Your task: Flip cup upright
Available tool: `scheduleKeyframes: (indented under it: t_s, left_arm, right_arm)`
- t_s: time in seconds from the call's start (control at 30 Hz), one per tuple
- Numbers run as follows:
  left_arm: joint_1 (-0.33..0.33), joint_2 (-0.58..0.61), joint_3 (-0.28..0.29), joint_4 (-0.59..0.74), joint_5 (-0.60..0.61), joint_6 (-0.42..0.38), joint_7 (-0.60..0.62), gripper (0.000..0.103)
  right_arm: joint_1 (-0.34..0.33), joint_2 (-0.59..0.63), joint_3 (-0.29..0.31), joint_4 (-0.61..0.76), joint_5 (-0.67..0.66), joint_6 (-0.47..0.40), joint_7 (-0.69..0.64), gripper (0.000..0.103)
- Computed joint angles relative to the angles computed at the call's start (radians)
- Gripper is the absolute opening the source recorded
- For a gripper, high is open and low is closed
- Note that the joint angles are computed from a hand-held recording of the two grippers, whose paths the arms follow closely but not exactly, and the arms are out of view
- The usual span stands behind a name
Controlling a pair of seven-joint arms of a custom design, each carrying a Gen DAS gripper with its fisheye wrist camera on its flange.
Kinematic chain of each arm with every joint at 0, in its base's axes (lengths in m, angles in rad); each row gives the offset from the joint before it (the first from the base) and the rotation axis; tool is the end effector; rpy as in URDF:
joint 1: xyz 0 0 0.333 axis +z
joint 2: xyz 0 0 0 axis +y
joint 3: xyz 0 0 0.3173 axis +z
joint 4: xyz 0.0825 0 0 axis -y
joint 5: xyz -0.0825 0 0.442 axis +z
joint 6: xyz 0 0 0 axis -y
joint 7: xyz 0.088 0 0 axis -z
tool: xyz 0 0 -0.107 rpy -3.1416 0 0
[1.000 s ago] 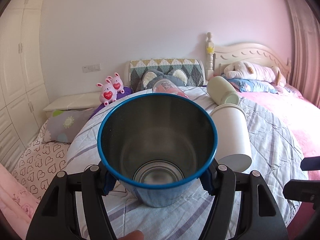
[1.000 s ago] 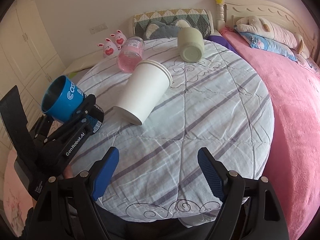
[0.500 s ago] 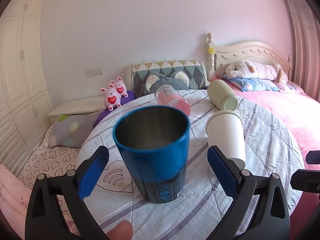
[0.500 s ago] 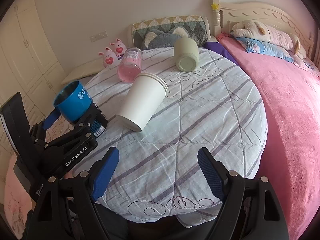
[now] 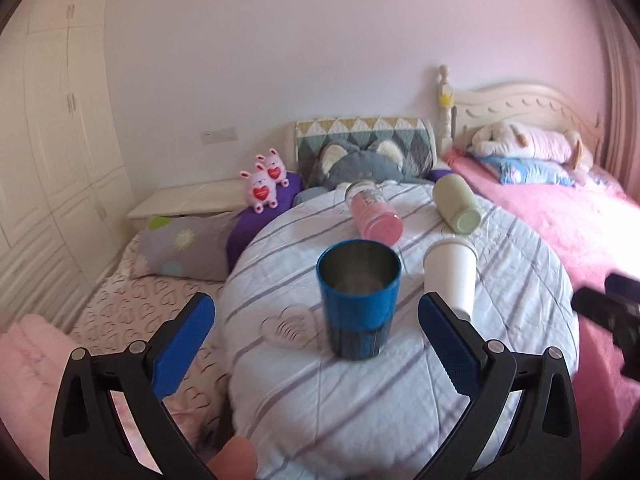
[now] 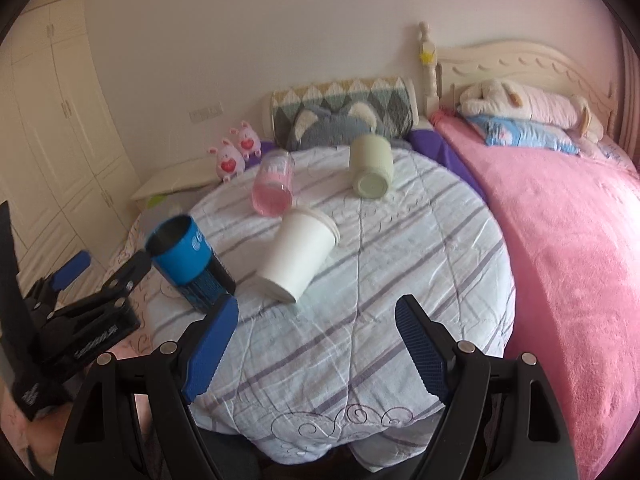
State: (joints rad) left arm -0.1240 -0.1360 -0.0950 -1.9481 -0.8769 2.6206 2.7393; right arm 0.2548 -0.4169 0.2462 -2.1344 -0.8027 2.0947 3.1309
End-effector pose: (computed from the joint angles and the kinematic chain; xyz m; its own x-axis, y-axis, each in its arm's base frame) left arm 0.6122 -0.1213 0.6145 -0.6698 -0.7351 -0.1047 -0.3277 0.4192 -0.8467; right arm 0.4668 0.2356 0.6174 -0.6275 -0.7615 -0.1622 -0.3943 0.4905 -0.7772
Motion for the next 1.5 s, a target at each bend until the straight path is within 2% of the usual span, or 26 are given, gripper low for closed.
scheduleKeyframes:
  t_s: [0.17, 0.33, 0.5, 0.7, 1.1, 1.5]
  left_arm:
    - [0.017, -0.090, 0.032, -0.076, 0.035, -0.080, -0.038, 0.103]
    - [0.007, -0.156, 0.046, -0.155, 0.044, -0.046, -0.024, 0.103]
    - [0.008, -0.180, 0.054, -0.172, 0.106, -0.080, -0.072, 0.103]
    - [0.005, -0.211, 0.073, -0.186, 0.114, -0.104, -0.092, 0.103]
    - [-0.006, -0.237, 0.083, -0.202, 0.124, -0.090, -0.085, 0.103]
    - [0.003, -0.224, 0.083, -0.176, 0.154, -0.153, -0.112, 0.103]
  right_arm:
    - [0.004, 0.001, 0.057, 0.015, -0.089, -0.079, 0.058, 0.082]
    - [0.041, -0.002, 0.051, 0.000, -0.065, -0.091, 0.081, 0.082]
    - [0.064, -0.018, 0.054, -0.009, -0.034, -0.128, 0.090, 0.082]
    - [0.076, -0.035, 0.074, 0.001, -0.047, -0.186, 0.098, 0.082]
    - [0.091, -0.025, 0.068, 0.009, -0.050, -0.175, 0.088, 0.082]
    - [0.093, -0.029, 0.064, 0.001, -0.036, -0.160, 0.083, 0.082]
